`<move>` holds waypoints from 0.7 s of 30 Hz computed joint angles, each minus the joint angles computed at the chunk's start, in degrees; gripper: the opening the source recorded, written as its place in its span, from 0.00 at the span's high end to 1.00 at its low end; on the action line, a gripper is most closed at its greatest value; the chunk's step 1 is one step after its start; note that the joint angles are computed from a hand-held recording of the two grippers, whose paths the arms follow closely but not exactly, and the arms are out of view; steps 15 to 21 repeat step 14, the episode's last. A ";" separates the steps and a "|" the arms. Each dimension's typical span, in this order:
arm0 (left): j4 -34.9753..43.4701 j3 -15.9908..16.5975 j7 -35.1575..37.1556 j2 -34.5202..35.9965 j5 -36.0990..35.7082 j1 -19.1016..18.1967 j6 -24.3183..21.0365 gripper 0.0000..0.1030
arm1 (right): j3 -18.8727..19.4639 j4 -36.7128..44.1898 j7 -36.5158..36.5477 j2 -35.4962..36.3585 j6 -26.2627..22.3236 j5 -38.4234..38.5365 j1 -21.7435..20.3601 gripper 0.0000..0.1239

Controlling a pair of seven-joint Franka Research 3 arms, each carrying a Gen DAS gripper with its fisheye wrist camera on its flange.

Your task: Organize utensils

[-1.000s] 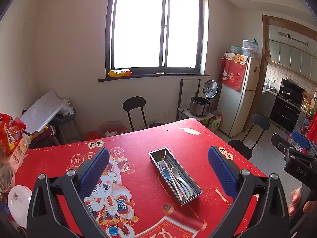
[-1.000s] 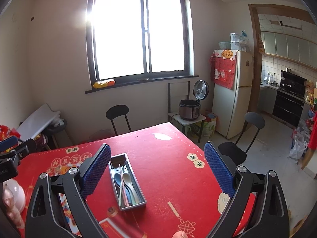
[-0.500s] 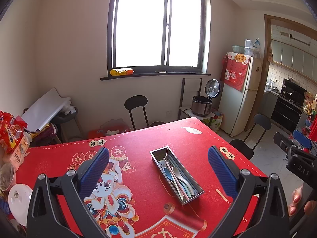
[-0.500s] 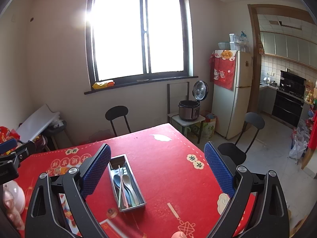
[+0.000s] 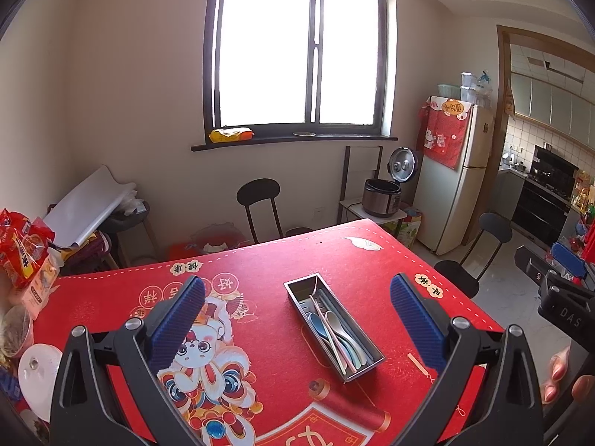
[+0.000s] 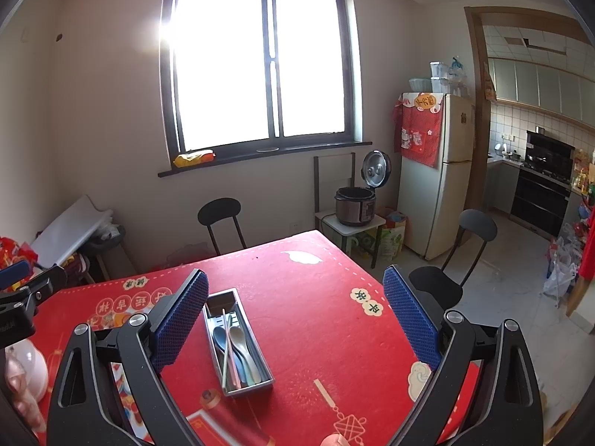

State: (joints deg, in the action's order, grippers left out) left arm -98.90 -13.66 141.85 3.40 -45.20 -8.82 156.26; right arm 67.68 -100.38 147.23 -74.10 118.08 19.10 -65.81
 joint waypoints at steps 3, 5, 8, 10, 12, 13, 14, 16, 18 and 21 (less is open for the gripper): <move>-0.15 -0.01 -0.02 -0.06 -0.07 0.00 0.10 0.06 | -0.02 -0.09 0.04 -0.10 -0.10 0.11 0.04 0.26; 0.02 0.01 -0.08 0.02 0.07 0.00 0.03 0.06 | -0.03 -0.06 0.00 -0.11 -0.15 0.08 0.00 0.26; 0.02 0.03 0.00 -0.17 0.26 0.01 -0.33 0.06 | -0.05 -0.20 0.01 -0.16 -0.10 0.09 0.07 0.26; -0.12 0.09 -0.55 -0.22 0.96 -0.11 0.15 0.06 | -0.03 -0.31 0.04 -0.17 0.00 0.15 0.13 0.26; -0.07 0.13 -1.08 -0.16 1.36 -0.14 0.24 0.06 | 0.00 -0.27 0.03 -0.14 -0.10 0.14 0.17 0.26; -0.05 0.15 -1.35 -0.20 1.55 -0.12 0.20 0.06 | 0.06 -0.18 0.04 -0.07 -0.18 0.17 0.15 0.26; 0.06 0.17 -1.69 -0.19 1.83 -0.14 0.11 0.06 | 0.08 -0.12 0.10 -0.07 -0.25 0.20 0.11 0.26; 0.06 0.17 -1.69 -0.19 1.83 -0.14 0.11 0.06 | 0.08 -0.12 0.10 -0.07 -0.25 0.20 0.11 0.26; 0.06 0.17 -1.69 -0.19 1.83 -0.14 0.11 0.06 | 0.08 -0.12 0.10 -0.07 -0.25 0.20 0.11 0.26; 0.06 0.17 -1.69 -0.19 1.83 -0.14 0.11 0.06 | 0.08 -0.12 0.10 -0.07 -0.25 0.20 0.11 0.26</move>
